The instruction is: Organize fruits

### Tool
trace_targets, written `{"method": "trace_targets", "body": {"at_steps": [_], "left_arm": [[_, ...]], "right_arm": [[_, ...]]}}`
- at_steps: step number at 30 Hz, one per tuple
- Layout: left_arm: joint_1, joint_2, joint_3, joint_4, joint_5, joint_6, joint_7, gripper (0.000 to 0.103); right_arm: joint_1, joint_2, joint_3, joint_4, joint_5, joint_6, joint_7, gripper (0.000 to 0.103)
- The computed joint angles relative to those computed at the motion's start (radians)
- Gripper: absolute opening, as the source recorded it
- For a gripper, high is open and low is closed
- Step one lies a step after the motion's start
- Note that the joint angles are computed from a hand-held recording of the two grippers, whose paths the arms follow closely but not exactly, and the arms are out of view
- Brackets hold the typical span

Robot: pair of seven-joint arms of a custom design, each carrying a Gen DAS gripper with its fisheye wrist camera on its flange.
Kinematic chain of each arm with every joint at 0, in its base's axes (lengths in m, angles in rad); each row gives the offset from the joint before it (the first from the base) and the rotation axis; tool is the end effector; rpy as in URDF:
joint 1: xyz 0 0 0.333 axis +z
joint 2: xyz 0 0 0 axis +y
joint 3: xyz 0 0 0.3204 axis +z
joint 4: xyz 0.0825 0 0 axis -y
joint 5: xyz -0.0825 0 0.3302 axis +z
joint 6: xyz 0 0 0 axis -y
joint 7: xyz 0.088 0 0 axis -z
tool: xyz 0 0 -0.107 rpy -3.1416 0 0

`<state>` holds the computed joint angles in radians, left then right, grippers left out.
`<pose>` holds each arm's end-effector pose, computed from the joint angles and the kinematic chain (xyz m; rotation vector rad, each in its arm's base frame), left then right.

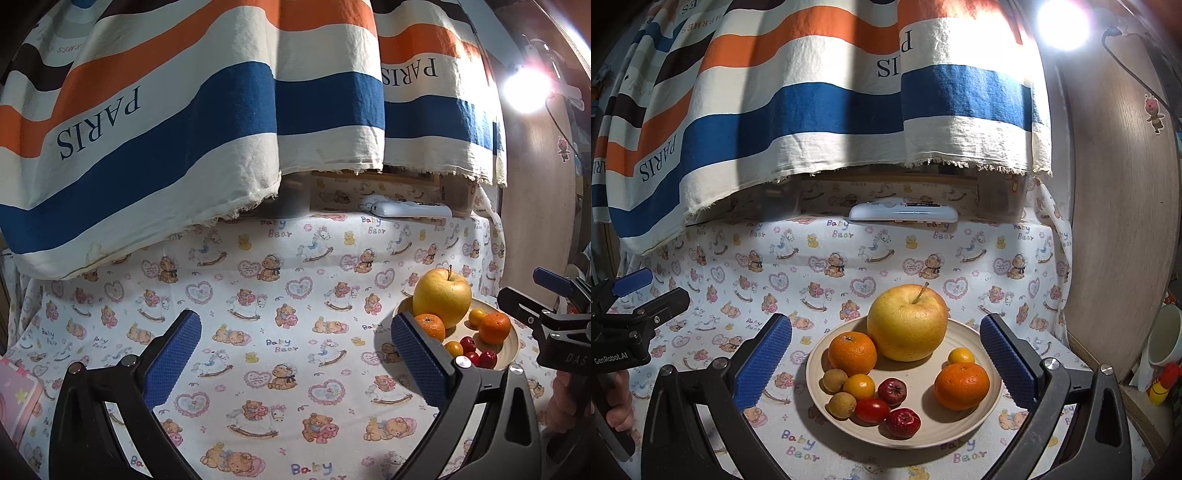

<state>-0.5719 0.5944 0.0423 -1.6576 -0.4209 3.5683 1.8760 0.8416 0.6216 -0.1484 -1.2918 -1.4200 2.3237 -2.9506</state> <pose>0.6046 -0.3041 0.4596 -1.1938 1.6985 -1.2871 0.5451 0.4707 0.4683 -1.3243 1.5331 -1.1871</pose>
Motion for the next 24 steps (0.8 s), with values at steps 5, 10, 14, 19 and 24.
{"method": "trace_targets", "body": {"at_steps": [5,10,14,19,24], "left_arm": [[0.004,0.000,-0.005,-0.001,0.012,0.000,0.002,0.102],[-0.007,0.003,0.008,0.005,-0.001,-0.003,0.000,0.102],[0.003,0.002,-0.001,0.003,0.015,-0.007,-0.003,0.102],[0.000,0.002,0.004,0.002,0.008,-0.004,-0.004,0.102],[-0.001,0.002,0.005,0.001,0.008,-0.003,-0.002,0.102]], "right_arm": [[0.000,0.000,0.000,0.000,0.001,0.001,0.000,0.102],[0.000,-0.003,0.000,-0.004,-0.001,0.001,0.000,0.103],[-0.001,-0.001,0.001,0.000,0.000,0.001,-0.001,0.102],[-0.002,0.000,0.001,0.001,0.001,0.001,-0.002,0.103],[0.000,0.000,-0.001,0.001,0.001,0.001,-0.001,0.103]]}}
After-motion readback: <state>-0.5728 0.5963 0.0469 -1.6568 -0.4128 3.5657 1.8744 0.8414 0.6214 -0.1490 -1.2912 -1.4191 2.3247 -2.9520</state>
